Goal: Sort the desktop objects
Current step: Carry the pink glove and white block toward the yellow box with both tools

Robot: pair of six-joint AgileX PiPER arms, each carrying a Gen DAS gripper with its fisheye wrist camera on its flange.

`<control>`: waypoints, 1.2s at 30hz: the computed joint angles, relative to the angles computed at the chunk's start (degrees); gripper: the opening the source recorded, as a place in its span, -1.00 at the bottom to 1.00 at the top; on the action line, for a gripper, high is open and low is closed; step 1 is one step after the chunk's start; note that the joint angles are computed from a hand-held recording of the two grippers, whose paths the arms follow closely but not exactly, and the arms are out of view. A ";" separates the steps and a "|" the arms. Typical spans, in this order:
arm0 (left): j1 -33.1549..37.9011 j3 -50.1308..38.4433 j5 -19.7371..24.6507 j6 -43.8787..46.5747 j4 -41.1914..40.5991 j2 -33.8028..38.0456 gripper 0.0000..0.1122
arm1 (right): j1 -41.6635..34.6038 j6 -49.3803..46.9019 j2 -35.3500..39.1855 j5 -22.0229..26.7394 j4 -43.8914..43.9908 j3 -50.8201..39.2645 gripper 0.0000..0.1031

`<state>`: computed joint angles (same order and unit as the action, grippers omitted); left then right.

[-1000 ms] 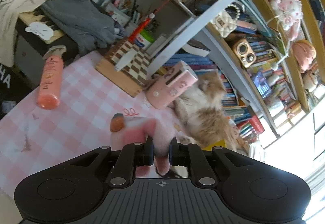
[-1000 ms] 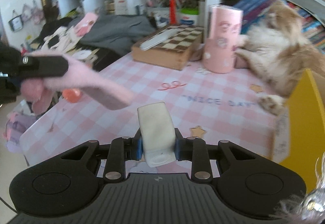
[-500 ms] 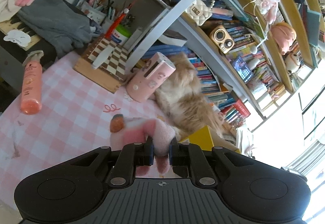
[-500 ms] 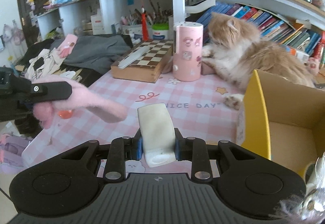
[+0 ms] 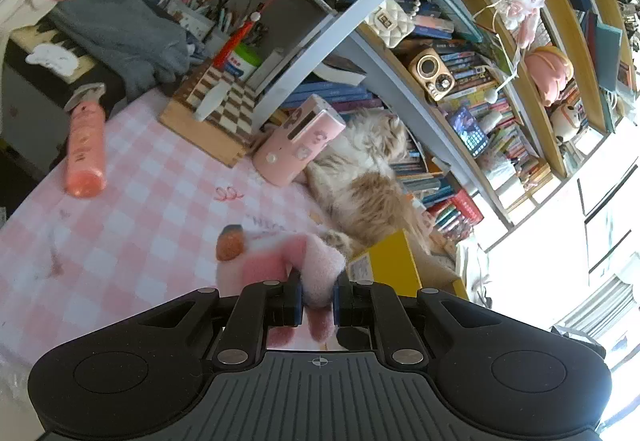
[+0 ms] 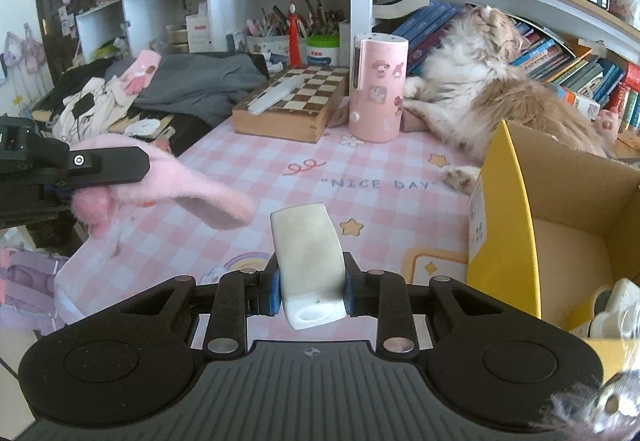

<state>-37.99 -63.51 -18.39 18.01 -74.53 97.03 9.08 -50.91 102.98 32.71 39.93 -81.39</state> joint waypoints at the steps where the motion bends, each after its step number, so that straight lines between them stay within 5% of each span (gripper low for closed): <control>1: -0.16 0.91 -0.08 -1.11 0.74 -0.56 -0.79 | 0.26 0.70 -0.58 -0.25 -0.55 0.85 -0.51; 23: -6.56 15.97 -0.07 -5.13 4.80 -13.29 -0.79 | 6.57 14.98 -18.15 -8.48 -7.15 23.78 -0.51; 36: -7.82 15.29 3.98 -27.18 28.22 -11.04 -0.79 | 4.98 27.72 -28.61 -9.34 -17.34 34.18 -0.51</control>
